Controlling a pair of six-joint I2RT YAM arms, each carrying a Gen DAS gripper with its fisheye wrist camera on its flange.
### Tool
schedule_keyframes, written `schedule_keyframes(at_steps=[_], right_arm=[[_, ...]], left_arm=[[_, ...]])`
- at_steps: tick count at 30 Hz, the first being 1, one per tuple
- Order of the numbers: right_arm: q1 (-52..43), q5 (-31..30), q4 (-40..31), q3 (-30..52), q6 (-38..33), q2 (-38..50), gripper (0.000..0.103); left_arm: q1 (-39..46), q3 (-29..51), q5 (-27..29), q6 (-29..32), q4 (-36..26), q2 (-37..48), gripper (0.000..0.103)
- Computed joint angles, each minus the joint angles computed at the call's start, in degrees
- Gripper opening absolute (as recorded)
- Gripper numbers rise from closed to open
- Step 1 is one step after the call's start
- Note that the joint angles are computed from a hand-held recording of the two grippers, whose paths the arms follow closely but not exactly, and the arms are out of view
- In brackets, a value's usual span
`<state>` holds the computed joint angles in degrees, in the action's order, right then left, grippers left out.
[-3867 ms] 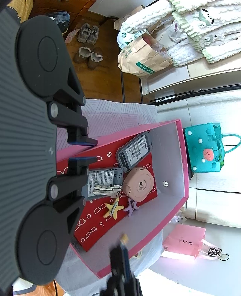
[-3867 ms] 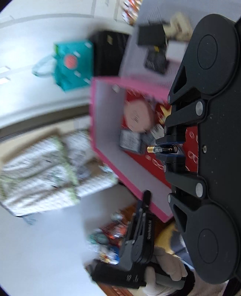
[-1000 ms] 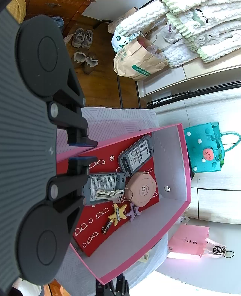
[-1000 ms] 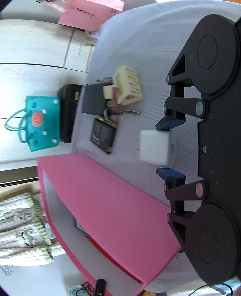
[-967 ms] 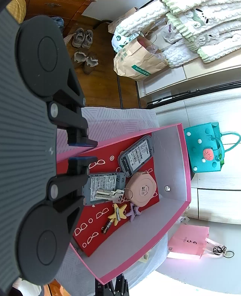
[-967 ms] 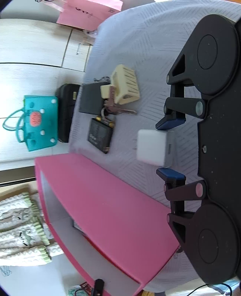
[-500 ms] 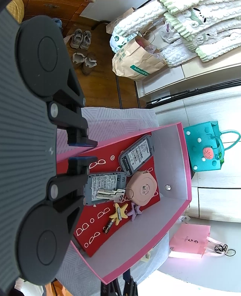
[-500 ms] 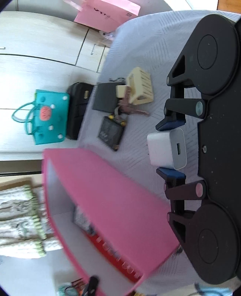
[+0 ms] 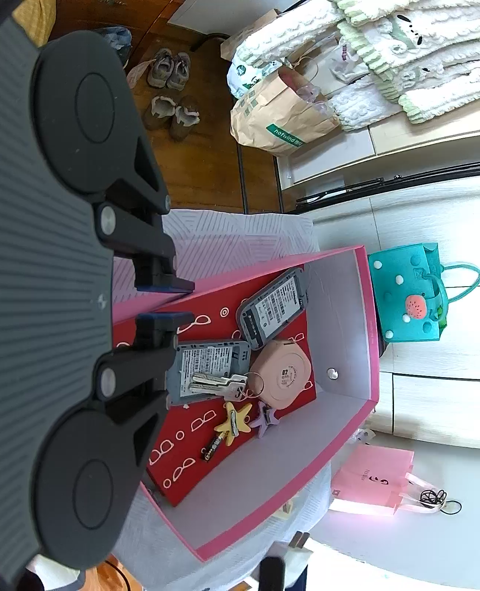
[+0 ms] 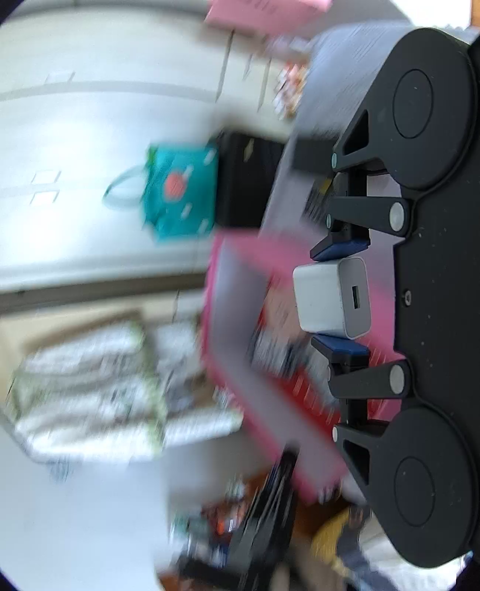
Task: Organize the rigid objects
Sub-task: 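Carry the white charger with the right gripper into the box, release, then move the right gripper back to the cream claw clip on the bed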
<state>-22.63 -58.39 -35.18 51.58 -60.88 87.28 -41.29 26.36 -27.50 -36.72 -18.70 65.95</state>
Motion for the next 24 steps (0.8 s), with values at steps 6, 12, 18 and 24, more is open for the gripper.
schedule_keyframes(at_steps=[6, 12, 18, 24], right_arm=[[11.4, 4.8, -8.1, 5.6, -4.8, 4.3, 0.048], [23.0, 19.2, -2.6, 11.2, 5.6, 11.0, 0.048], [26.1, 25.1, 1.4, 9.2, 4.8, 11.7, 0.048], [25.7, 23.5, 1.9, 9.2, 5.8, 11.5, 0.053]], left_arm=[[0.2, -0.2, 0.2, -0.1, 0.2, -0.3, 0.009], [1.1, -0.3, 1.4, 1.0, 0.1, -1.0, 0.009], [2.2, -1.9, 2.6, 1.1, 1.5, -2.6, 0.009], [2.3, -2.4, 2.8, 0.8, 1.6, -3.1, 0.009]])
